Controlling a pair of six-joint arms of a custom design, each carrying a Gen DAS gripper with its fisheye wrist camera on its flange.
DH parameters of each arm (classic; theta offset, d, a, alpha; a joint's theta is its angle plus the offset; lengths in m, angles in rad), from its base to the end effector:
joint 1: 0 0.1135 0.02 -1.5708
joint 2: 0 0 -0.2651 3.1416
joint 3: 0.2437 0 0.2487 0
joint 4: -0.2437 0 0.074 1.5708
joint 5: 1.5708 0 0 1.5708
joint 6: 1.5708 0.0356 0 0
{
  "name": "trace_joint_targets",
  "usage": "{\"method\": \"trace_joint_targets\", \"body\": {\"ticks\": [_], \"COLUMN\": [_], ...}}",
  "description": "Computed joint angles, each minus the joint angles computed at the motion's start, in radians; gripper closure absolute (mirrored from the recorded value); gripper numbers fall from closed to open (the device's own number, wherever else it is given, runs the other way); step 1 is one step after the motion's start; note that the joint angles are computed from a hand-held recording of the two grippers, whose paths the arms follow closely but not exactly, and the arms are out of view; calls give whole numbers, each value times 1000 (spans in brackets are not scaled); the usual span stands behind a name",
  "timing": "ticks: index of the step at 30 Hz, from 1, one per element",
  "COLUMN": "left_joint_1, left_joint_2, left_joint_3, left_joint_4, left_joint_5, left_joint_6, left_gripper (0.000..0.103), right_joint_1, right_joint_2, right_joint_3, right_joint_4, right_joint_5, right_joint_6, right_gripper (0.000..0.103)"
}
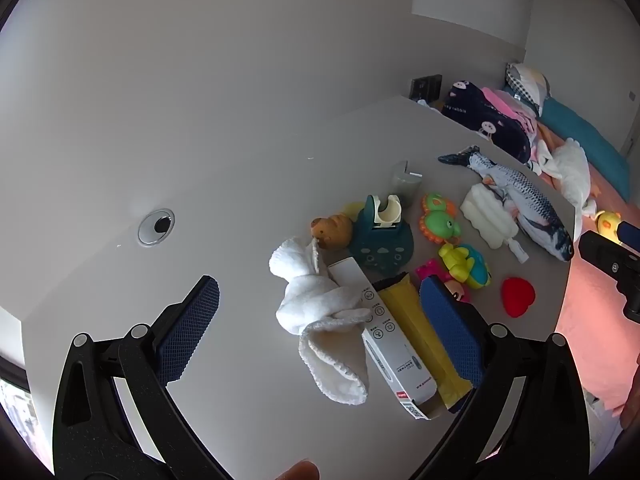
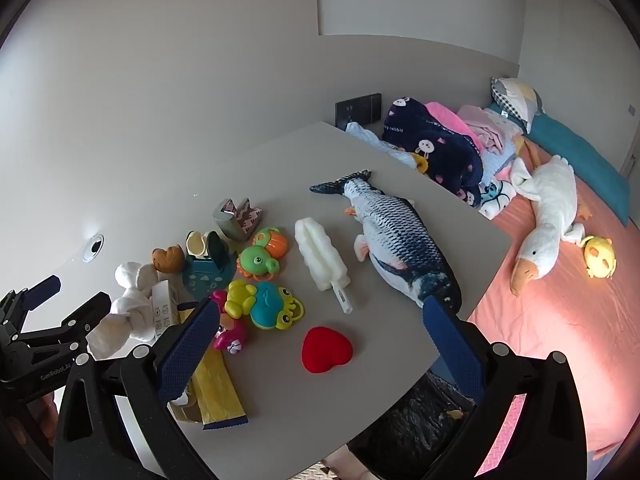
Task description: Collect trash
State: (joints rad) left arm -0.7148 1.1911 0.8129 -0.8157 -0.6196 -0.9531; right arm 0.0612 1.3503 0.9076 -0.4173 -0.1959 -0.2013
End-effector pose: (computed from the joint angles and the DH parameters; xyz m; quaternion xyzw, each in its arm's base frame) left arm 0.1692 -0.1195 0.2306 -0.1679 0.9221 0.0691 0.3417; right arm 0.2759 0.0238 0.2405 -0.1558 0.9205 0.0672 0.3519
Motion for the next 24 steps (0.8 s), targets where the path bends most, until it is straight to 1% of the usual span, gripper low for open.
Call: {"method": "trace_joint_targets", "body": {"ticks": [3, 8, 10, 15, 24], "left_joint_1": [-2, 18, 21, 1, 13], "left_joint_2": [3, -17, -30, -14, -8], "left_joint_3": [7, -24, -31, -13, -10], "left_joint_4": [-12, 38, 44, 35, 33], "left_joint_5": [-1, 29, 40, 27, 34], "left_joint_6": [0, 27, 42, 24, 7], "left_gripper": [6, 6, 6, 6, 6], "right_joint_1": [1, 13, -2, -2, -3], "right_joint_2": [2, 0, 6, 9, 14], "right_joint_3": [2, 0, 6, 6, 4], "right_joint_4": [-1, 1, -4, -3, 3], "right_joint_5": [1, 9, -10, -10, -8], "right_joint_6": [2, 11, 2, 0, 3], "right_gripper": [2, 2, 2, 2, 2]}}
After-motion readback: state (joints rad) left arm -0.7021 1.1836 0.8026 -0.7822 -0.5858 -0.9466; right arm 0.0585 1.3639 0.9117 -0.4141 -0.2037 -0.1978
